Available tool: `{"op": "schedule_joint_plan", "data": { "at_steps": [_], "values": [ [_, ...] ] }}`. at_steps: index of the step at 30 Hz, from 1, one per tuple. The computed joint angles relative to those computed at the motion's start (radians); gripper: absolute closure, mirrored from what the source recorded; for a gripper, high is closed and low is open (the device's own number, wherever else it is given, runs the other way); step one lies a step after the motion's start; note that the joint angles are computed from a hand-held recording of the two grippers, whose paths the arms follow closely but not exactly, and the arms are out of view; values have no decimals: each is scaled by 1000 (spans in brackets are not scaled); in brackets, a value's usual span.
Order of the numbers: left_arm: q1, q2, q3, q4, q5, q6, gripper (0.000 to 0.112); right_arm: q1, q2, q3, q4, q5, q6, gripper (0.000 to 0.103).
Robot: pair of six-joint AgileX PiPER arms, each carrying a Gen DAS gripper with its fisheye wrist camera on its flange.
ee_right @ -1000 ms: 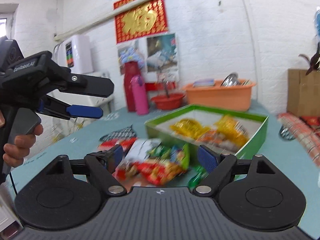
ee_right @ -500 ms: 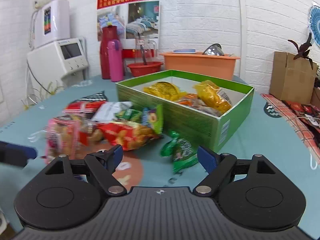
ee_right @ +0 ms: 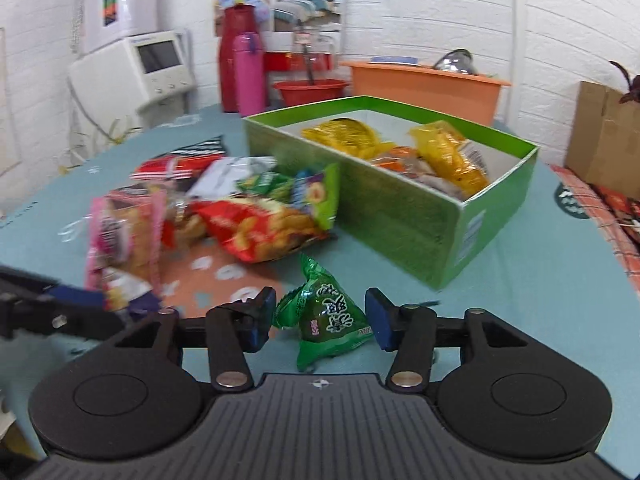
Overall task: Organize snacks
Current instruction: 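Grasp red-white packet with left tool while right grasps green triangular packet, then carry both held packets over the green box and open both tools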
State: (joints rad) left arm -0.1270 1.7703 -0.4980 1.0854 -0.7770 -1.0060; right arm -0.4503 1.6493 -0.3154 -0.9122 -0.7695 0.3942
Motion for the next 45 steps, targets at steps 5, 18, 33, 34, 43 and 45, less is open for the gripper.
{"op": "schedule_joint_plan", "data": {
  "at_steps": [5, 18, 33, 34, 43, 45],
  "values": [
    [-38, -1, 7, -62, -4, 25, 9, 8, 11, 6, 21, -15, 6, 15],
    [-106, 25, -5, -155, -8, 94, 9, -15, 21, 34, 57, -36, -48, 2],
    [-104, 50, -30, -114, -11, 61, 49, -34, 45, 36, 61, -61, -56, 40],
    [-97, 44, -29, -86, -16, 41, 49, -42, 37, 40, 49, -66, -49, 40],
    [-40, -56, -73, 105, -105, -135, 50, -124, -110, 36, -96, -125, 99, 40],
    [-49, -79, -108, 103, -102, -156, 50, -131, -137, 18, -108, -137, 130, 40]
  ]
}}
